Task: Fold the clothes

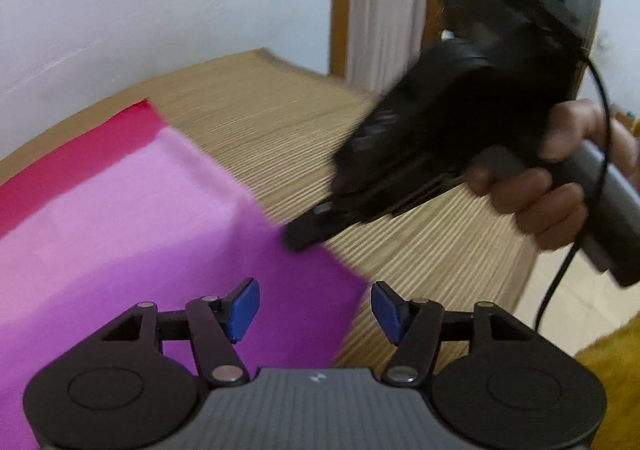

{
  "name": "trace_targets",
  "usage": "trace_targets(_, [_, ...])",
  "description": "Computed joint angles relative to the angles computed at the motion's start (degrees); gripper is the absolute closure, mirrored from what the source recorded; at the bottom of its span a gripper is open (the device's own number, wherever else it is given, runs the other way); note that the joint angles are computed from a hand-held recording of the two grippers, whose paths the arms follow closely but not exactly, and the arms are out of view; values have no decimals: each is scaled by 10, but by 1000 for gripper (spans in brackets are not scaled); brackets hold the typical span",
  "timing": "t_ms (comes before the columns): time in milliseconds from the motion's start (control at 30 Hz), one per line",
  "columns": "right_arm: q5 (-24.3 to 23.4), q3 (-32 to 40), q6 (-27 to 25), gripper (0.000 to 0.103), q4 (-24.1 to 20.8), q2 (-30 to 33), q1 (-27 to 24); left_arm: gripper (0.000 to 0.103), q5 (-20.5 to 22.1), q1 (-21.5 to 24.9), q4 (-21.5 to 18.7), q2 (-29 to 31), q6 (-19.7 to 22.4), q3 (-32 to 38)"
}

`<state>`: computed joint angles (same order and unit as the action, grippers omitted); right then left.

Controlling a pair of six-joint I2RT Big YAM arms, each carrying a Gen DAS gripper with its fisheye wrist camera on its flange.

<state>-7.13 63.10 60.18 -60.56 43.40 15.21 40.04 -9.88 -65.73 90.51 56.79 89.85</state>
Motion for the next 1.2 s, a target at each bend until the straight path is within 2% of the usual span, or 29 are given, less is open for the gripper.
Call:
trace_targets(67, [-4, 6, 11, 99, -2, 5, 1, 38, 3, -6, 37, -20, -11, -32])
trace_targets(167, [-36, 8, 35, 99, -1, 3, -19, 36, -31, -17, 110, -51, -42, -80])
trace_targets(300, [-115, 9, 65, 99, 13, 5, -62, 33, -117, -47, 220, -78, -112, -138])
trace_targets(367, [-166, 8, 81, 99, 28, 8, -86, 35, -162, -63, 250, -80, -140, -151])
trace_targets(400, [-196, 9, 84, 99, 32, 13, -101, 43, -189, -72, 268, -82, -153, -158])
trace_targets(433, [-222, 18, 58, 99, 23, 22, -114, 77, -209, -78, 274, -81, -162, -159])
trace_targets(467, [-246, 30, 23, 97, 9, 32, -126, 99, -228, -84, 277, -80, -173, -158])
trace_targets(500, [-269, 43, -13, 96, -7, 43, -138, 100, -229, -82, 257, -73, -194, -144])
trace_targets(567, [-292, 84, -152, 92, -66, 75, -168, 101, -214, -70, 220, -63, -258, -115])
trace_targets(600, [-279, 104, -226, 89, -87, 92, -187, 101, -202, -61, 202, -61, -283, -102])
trace_targets(633, [-260, 122, -295, 76, -99, 109, -206, 100, -185, -50, 190, -62, -313, -91])
trace_targets(667, [-240, 140, -362, 55, -105, 124, -224, 100, -169, -40, 178, -64, -343, -81])
trace_targets(733, [-185, 146, -424, 33, -48, 162, -257, 100, -143, -19, 165, -70, -395, -66])
trace_targets(767, [-156, 148, -449, 30, -11, 183, -271, 100, -139, -11, 165, -76, -421, -61])
trace_targets(833, [-127, 164, -444, 30, 48, 249, -298, 100, -153, -4, 166, -83, -459, -51])
trace_targets(900, [-128, 213, -385, 30, 66, 337, -318, 100, -167, 2, 162, -86, -493, -40])
trace_targets(1033, [-125, 299, -285, 32, 83, 457, -318, 100, -187, 4, 159, -87, -543, -26])
trace_targets(1100, [-72, 335, -293, 32, 84, 495, -303, 100, -204, -1, 157, -81, -552, -11])
trace_targets(1200, [1, 371, -380, 31, 93, 532, -274, 100, -224, -6, 152, -85, -549, -9])
